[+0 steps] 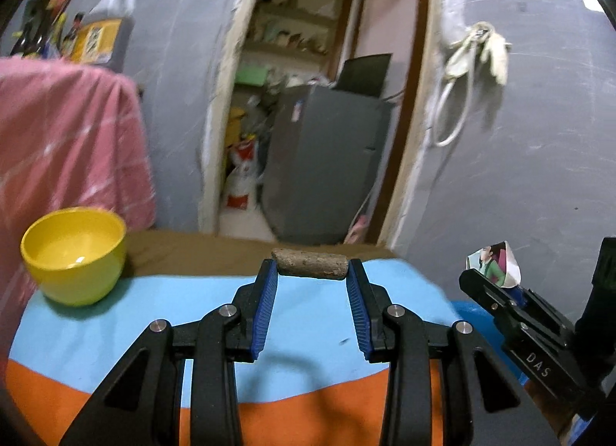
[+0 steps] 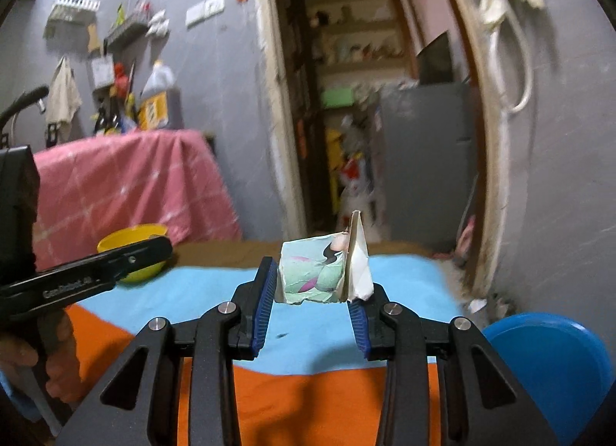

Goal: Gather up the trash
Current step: 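Carry both items over the blue bucket and open both tools to drop them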

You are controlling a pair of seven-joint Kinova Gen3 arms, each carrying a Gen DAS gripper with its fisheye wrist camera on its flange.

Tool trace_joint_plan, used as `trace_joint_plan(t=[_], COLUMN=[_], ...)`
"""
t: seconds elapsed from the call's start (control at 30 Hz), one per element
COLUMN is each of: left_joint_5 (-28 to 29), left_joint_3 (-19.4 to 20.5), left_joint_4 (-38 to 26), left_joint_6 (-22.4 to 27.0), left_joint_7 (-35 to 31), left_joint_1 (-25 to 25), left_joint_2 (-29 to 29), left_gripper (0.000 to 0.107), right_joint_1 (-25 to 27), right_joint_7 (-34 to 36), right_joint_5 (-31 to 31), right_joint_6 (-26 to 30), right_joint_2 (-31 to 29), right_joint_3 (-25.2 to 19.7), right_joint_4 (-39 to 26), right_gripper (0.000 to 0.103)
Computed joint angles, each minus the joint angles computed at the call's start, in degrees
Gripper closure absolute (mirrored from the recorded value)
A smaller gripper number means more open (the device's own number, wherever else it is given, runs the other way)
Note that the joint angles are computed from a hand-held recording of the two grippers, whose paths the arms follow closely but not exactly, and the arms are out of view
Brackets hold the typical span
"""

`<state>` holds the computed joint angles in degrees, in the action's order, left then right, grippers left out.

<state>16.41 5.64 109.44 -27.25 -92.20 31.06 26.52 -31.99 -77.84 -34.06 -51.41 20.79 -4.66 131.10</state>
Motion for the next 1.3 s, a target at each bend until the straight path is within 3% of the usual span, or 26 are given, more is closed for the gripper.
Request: trace_joint_plan(t=[0.27, 0.57, 0.77, 1.07, 1.2, 1.3], left_joint_5=[-2.06, -4.74, -4.37, -6.77, -9.06, -11.01], left_joint_3=[2.11, 3.28, 2.00, 0.46, 0.75, 3.55], left_joint_4=[-4.87, -11.64, -18.97, -28.88, -32.88, -36.75], left_joint_6=[-0.64, 3.69, 12.22, 24.80, 30.20, 36.04], left_joint_7=[-2.23, -3.22, -2.68, 1.78, 4.04, 4.57], left_joint_1=[3.55, 7.00, 9.08, 10.58, 10.59, 8.90], left_joint_2=[2.15, 5.91, 9.05, 14.02, 15.88, 17.67], left_gripper=[0.075, 0.075, 0.075, 0.075, 0.075, 0.075], right_joint_1=[-0.75, 0.08, 2.28, 7.28, 8.91, 9.74], right_joint_7=[-2.39, -5.23, -5.66, -8.49, -8.06, -7.10], right_joint_5=[-5.86, -12.35, -15.25, -13.94, -13.14, -13.29], right_joint_6=[-12.58, -18.40, -13.86, -4.02, 0.98, 4.82], right_joint_2=[-1.76, -3.63, -5.59, -7.85, -8.44, -8.74], right_joint_3=[-0.17, -0.58, -0.09, 1.23, 1.92, 2.45], right_joint_4=[7.53, 12.44, 12.13, 11.51, 10.10, 8.93], right_gripper=[0.069, 0.069, 0.069, 0.068, 0.068, 0.068])
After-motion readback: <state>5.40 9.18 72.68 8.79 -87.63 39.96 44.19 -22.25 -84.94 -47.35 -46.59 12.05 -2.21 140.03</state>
